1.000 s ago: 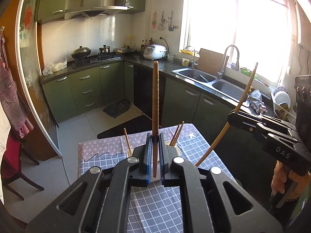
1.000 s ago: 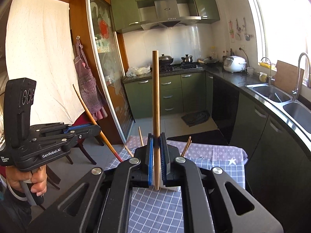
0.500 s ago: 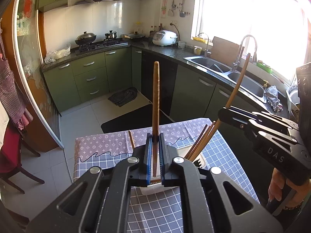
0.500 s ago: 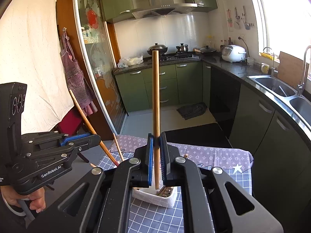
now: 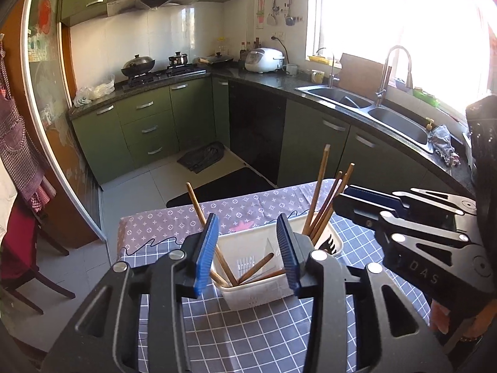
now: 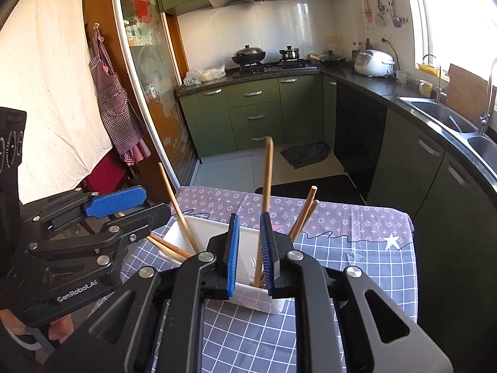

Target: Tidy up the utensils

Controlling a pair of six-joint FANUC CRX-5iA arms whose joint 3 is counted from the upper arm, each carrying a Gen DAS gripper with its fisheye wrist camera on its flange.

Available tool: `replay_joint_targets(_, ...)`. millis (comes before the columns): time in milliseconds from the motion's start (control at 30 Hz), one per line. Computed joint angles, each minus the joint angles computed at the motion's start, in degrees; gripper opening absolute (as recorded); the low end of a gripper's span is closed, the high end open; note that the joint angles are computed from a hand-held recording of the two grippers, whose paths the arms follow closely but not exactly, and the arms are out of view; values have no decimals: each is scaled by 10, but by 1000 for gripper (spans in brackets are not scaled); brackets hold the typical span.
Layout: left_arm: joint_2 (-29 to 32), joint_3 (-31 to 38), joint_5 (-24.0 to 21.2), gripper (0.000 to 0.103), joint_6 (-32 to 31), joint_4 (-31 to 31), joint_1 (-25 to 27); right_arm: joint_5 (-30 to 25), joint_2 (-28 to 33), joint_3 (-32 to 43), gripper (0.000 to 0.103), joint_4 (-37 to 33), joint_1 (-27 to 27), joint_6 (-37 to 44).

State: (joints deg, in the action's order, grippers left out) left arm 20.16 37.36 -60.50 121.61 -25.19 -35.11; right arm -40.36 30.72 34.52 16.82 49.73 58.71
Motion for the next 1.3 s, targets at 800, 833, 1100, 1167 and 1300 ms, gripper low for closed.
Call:
replay_joint_targets(800, -189, -230, -125, 92, 358, -360, -287, 146, -380, -656, 98, 719, 37, -764)
replay_joint_targets(833, -190, -234, -130, 92, 366, -361, -294, 143, -389, -669, 98, 734, 41, -780)
replay_joint_targets(1100, -187, -244, -218, 96, 421, -421, -378, 20, -437, -727, 98, 761, 131, -823)
replay_joint_targets(1167, -192, -250, -229, 96, 432, -422, -387, -20, -441, -731, 98, 743, 166, -813)
replay_joint_targets(1300, -201, -263, -242, 96, 459, -429, -401, -68, -436, -729, 98, 733, 203, -802)
